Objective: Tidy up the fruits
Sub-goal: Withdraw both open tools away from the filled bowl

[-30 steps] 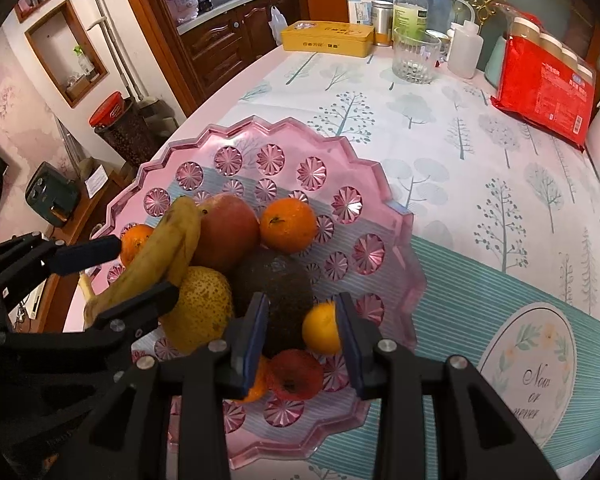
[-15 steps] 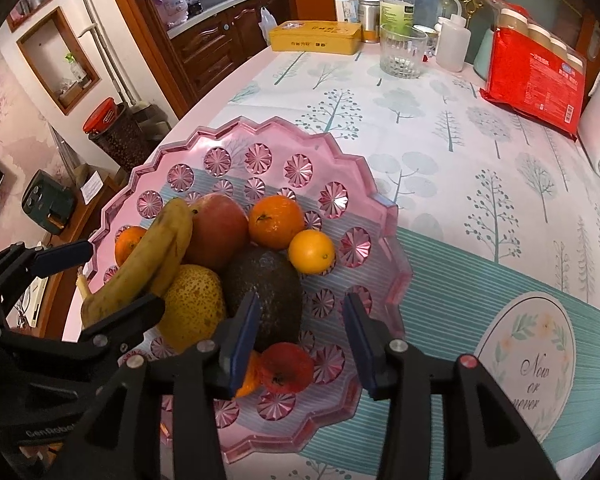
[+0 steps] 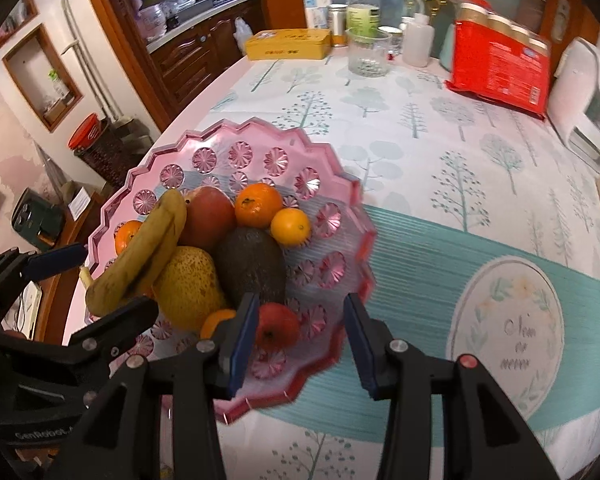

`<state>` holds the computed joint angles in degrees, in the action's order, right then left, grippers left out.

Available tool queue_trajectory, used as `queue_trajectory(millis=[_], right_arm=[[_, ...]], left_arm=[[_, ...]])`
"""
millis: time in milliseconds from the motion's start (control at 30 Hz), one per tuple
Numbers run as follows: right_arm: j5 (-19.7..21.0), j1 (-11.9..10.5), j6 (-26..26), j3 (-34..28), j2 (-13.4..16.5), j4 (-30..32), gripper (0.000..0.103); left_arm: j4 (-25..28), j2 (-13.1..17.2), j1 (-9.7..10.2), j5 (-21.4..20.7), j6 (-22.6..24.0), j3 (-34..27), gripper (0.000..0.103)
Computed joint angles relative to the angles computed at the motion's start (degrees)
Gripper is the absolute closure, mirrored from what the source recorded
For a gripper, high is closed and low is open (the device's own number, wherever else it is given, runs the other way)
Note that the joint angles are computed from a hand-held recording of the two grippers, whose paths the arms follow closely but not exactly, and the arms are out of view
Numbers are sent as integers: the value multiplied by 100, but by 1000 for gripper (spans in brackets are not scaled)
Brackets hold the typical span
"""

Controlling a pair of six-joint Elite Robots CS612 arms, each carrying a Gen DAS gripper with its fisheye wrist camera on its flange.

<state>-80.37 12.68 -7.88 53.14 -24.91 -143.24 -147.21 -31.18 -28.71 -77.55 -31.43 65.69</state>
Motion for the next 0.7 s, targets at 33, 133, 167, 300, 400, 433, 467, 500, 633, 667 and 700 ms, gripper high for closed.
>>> queue_trajectory(millis=[33,133,167,300,400,433,467,500,633,667,700], right_arm=[[-2,-20,72,123,-71,-84,59],[25,-95,252,504,-301,-331,59],[18,-119,276,623,-376,-411,59],[-75,-207,283,1112,-704,-765,57],[-201,-274,291,1448,-932,-1036,45],[-202,-300,317,1532,-993,-1069,43],[-185,-330,329,1608,-1050,-1091,39],[-197,-353,335,1689,-1110,-1126,37],[-365,-408,382,2027,-1328,-1443,36],[-424,-414,389,2099,-1370,-1520,36],[-464,-424,406,2168,-1414,-1591,36]], left_arm=[[-26,-22,-28,15,21,15,12],[-106,-95,-120,96,49,74,12],[-124,-126,-155,129,39,94,12],[-179,-233,-296,252,-74,141,12],[-252,-337,-412,490,-174,219,12],[-297,-371,-445,528,-225,246,12],[-351,-408,-478,547,-271,278,12],[-395,-439,-514,587,-304,308,12],[-477,-544,-660,841,-401,409,12],[-480,-562,-685,875,-421,424,12],[-478,-580,-711,901,-444,435,12]])
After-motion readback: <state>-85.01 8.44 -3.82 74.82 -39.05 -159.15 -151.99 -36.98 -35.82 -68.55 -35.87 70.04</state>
